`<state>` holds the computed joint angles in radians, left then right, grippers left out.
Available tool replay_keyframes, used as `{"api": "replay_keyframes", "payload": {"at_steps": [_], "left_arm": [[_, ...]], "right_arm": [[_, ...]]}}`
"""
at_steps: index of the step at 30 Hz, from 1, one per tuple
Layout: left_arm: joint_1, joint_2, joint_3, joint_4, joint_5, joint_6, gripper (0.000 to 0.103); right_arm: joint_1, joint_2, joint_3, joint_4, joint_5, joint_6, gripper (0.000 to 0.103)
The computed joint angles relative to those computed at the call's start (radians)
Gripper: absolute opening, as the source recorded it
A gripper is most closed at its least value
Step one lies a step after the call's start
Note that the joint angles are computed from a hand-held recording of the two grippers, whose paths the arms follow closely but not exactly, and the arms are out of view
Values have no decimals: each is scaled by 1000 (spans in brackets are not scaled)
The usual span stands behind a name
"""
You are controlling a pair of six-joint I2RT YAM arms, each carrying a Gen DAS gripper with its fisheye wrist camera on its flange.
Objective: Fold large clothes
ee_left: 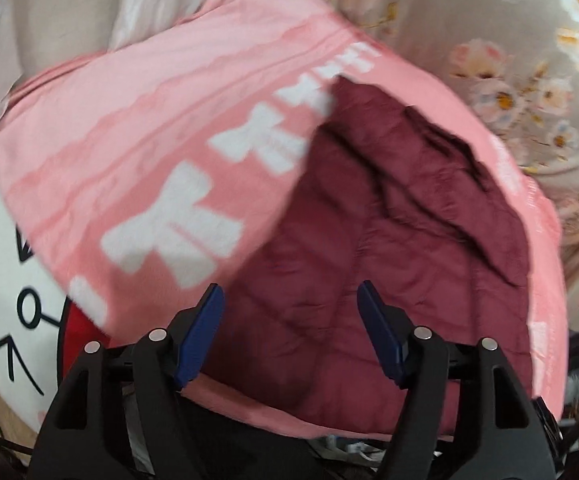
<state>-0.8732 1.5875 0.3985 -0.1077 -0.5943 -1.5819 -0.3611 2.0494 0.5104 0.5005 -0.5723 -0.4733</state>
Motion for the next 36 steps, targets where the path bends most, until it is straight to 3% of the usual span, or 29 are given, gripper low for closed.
{"api": "replay_keyframes", "payload": {"at_steps": [4, 6, 7, 8, 9, 10, 14, 16, 18, 20, 21, 23, 27, 30, 36], "left_arm": [[60, 150, -67, 238, 82, -3, 67], [59, 192, -80, 311, 83, 2, 67], [51, 193, -78, 311, 76, 6, 60], [41, 183, -89, 336, 74, 26, 46], [39, 164, -117, 399, 92, 58, 16], [32, 144, -127, 409, 92, 59, 9], [-98, -92, -139, 235, -32, -9, 4], [-206, -277, -112, 49, -146, -58, 4], [-291, -369, -31, -154, -260, -99, 4], [-322, -409, 45, -284, -337, -96, 4], [-322, -440, 80, -324, -376, -62, 4], [-256, -479, 117, -290, -397, 81, 4], [5, -449, 208, -113, -316, 438, 4], [210, -319, 321, -9, -197, 617, 4], [461, 107, 691, -34, -103, 768, 4]], "right_arm": [[-32, 101, 63, -24, -40, 44, 60], [-44, 114, 72, -42, -83, 47, 50], [-50, 112, 74, -64, -111, 31, 25], [-56, 103, 71, -83, -138, 19, 13], [-59, 93, 55, -68, -149, 18, 9], [-69, 63, 27, -48, -172, 12, 6], [-137, -117, -89, -14, -299, -1, 3], [-174, -256, -149, -4, -362, 10, 3], [-198, -395, -198, 27, -410, 57, 3], [-201, -494, -208, 57, -432, 136, 3], [-189, -539, -203, 97, -431, 202, 3], [-147, -559, -167, 169, -399, 304, 3], [-4, -457, 12, 284, -239, 482, 3], [116, -263, 302, 210, -98, 571, 3], [282, 94, 827, -27, 134, 622, 3]]}}
